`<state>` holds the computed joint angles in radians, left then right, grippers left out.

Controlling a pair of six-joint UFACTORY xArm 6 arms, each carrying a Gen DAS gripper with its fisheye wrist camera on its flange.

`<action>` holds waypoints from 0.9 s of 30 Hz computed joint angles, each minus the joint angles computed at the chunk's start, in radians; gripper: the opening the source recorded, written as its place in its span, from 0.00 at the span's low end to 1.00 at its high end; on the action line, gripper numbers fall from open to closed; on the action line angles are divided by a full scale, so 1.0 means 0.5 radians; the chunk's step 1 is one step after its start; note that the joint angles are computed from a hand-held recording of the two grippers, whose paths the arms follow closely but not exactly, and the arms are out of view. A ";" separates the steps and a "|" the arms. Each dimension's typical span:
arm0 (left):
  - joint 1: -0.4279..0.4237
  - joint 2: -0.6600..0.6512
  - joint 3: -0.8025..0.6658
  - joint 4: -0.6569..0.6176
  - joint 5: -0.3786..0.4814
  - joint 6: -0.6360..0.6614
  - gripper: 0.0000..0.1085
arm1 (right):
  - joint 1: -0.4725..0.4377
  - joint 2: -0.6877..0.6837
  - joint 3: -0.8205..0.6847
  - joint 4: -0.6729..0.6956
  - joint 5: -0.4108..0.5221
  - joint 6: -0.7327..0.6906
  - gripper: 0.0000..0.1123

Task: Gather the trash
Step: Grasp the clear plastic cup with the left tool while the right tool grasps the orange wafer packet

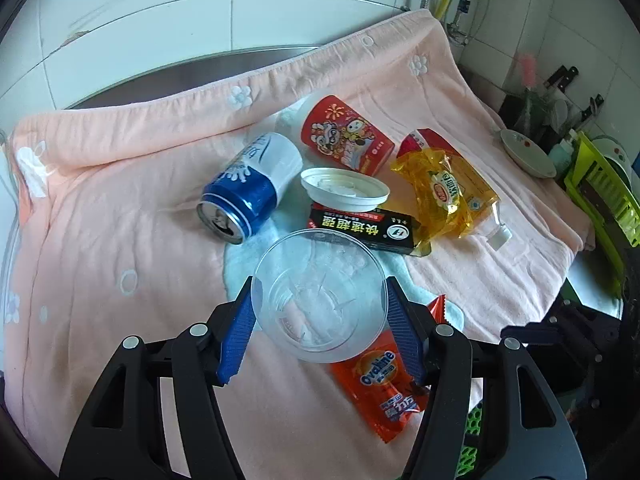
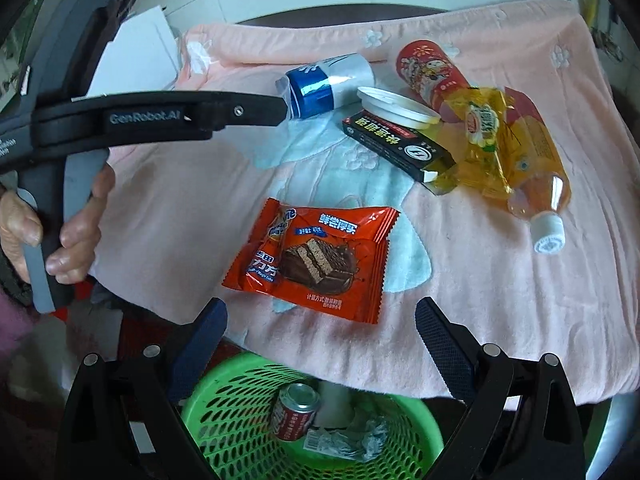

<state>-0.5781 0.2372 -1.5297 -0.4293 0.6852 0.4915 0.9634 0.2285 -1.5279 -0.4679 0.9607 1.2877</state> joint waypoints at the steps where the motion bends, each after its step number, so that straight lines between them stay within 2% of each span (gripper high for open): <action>1: 0.017 -0.018 0.018 -0.004 -0.006 0.003 0.57 | -0.012 0.020 -0.022 0.017 0.009 -0.096 0.82; 4: 0.068 -0.060 0.055 -0.037 -0.003 0.012 0.57 | -0.042 0.082 -0.109 0.071 0.060 -0.419 0.82; 7: 0.118 -0.103 0.099 -0.057 0.002 0.005 0.57 | -0.100 0.099 -0.130 0.183 -0.002 -0.716 0.82; 14: 0.222 -0.201 0.221 -0.070 -0.004 0.003 0.57 | -0.164 0.268 -0.392 0.424 0.052 -1.492 0.82; 19: 0.278 -0.260 0.299 -0.062 -0.012 -0.011 0.57 | -0.196 0.487 -0.712 0.593 0.267 -2.001 0.82; 23: 0.311 -0.294 0.350 -0.060 -0.017 -0.033 0.57 | -0.237 0.614 -0.861 0.701 0.388 -2.214 0.82; 27: 0.328 -0.310 0.392 -0.038 -0.022 -0.063 0.57 | -0.273 0.686 -0.932 0.781 0.450 -2.274 0.82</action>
<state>-0.4143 0.0822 -1.3335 -0.4485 0.6741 0.4599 0.8269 0.5717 -1.9939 -0.0774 1.1855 0.1507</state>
